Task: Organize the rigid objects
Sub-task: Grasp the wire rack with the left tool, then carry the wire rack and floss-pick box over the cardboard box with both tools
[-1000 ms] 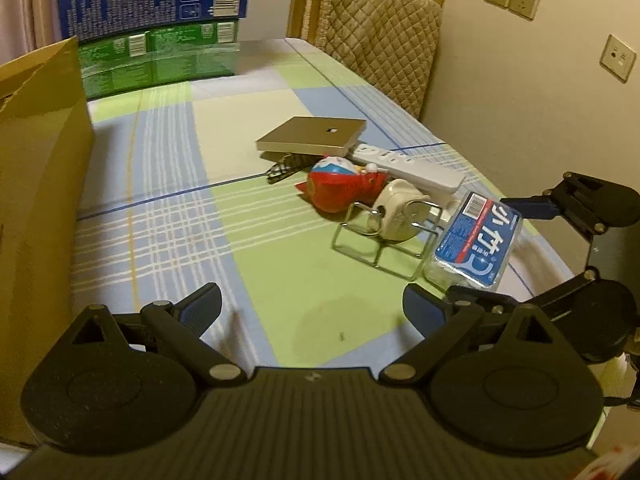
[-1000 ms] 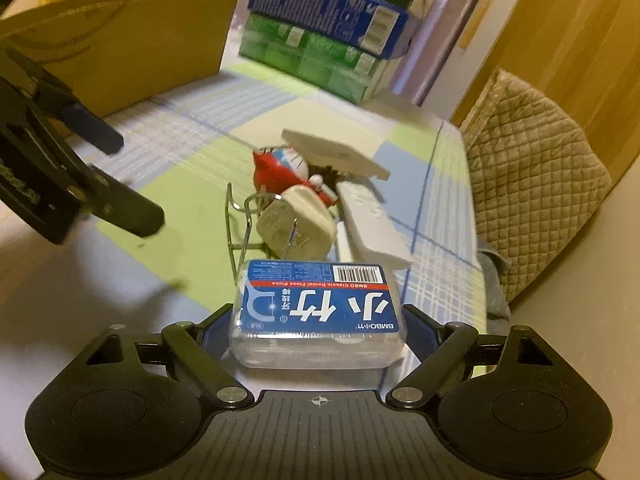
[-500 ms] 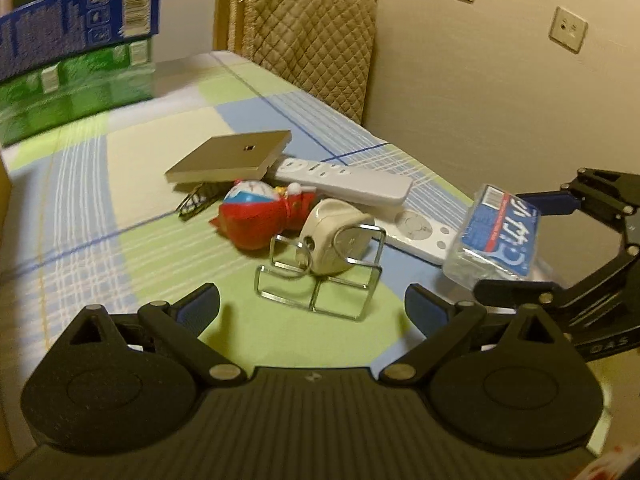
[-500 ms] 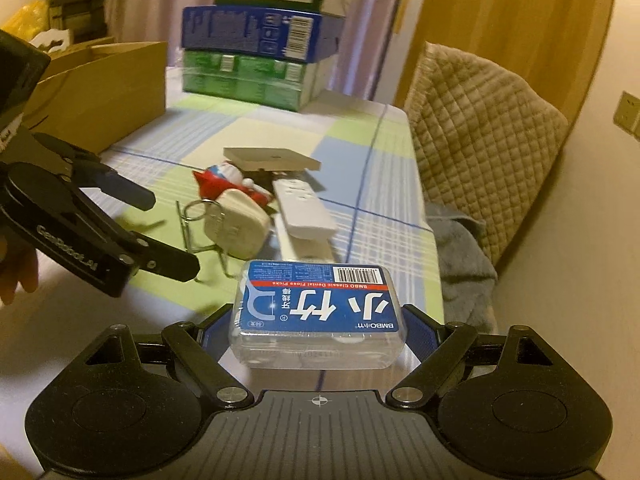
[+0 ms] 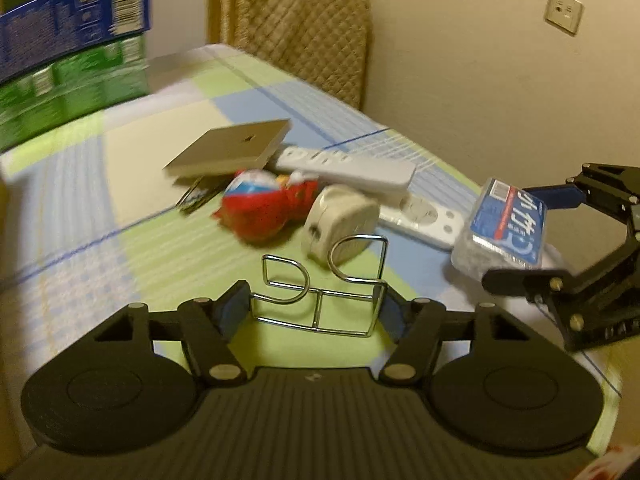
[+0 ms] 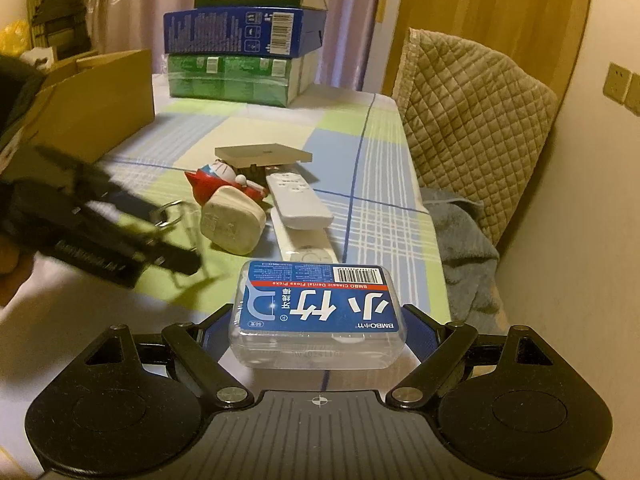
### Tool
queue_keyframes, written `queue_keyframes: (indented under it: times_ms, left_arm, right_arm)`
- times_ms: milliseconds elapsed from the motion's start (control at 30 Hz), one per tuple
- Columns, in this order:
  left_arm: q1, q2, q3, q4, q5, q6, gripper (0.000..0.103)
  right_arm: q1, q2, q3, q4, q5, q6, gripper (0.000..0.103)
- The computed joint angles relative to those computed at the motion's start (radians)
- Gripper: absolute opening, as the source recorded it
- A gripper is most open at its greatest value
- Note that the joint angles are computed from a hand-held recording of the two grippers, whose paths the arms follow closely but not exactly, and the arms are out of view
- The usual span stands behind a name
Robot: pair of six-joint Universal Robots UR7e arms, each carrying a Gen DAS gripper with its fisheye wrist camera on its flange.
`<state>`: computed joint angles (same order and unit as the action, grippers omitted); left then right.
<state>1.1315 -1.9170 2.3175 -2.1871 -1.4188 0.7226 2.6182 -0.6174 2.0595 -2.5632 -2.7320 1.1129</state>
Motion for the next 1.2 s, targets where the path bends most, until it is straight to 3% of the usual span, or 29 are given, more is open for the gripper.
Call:
queue_keyframes:
  times_ms: [300, 567, 700, 867, 1067, 1200]
  left_arm:
    - [-0.024, -0.108, -0.028, 0.115, 0.071, -0.099, 0.063]
    - [-0.097, -0.169, -0.113, 0.208, 0.082, -0.196, 0.063]
    - [-0.145, -0.193, -0.174, 0.254, 0.095, -0.251, 0.063]
    - [-0.173, -0.205, -0.261, 0.305, 0.116, -0.284, 0.063]
    - [-0.145, -0.202, -0.364, 0.34, 0.146, -0.292, 0.063]
    - [-0.092, -0.177, -0.436, 0.331, 0.169, -0.255, 0.063]
  right_arm:
    - [0.019, 0.002, -0.044, 0.015, 0.019, 0.086, 0.083]
    - [0.057, -0.024, -0.148, 0.175, -0.01, 0.152, 0.083]
    - [0.08, -0.021, -0.221, 0.22, -0.024, 0.144, 0.083]
    - [0.1, 0.016, -0.325, 0.201, -0.036, 0.062, 0.083]
    - [0.108, 0.109, -0.458, 0.032, -0.023, -0.163, 0.083]
    - [0.101, 0.181, -0.552, -0.045, 0.011, -0.291, 0.083]
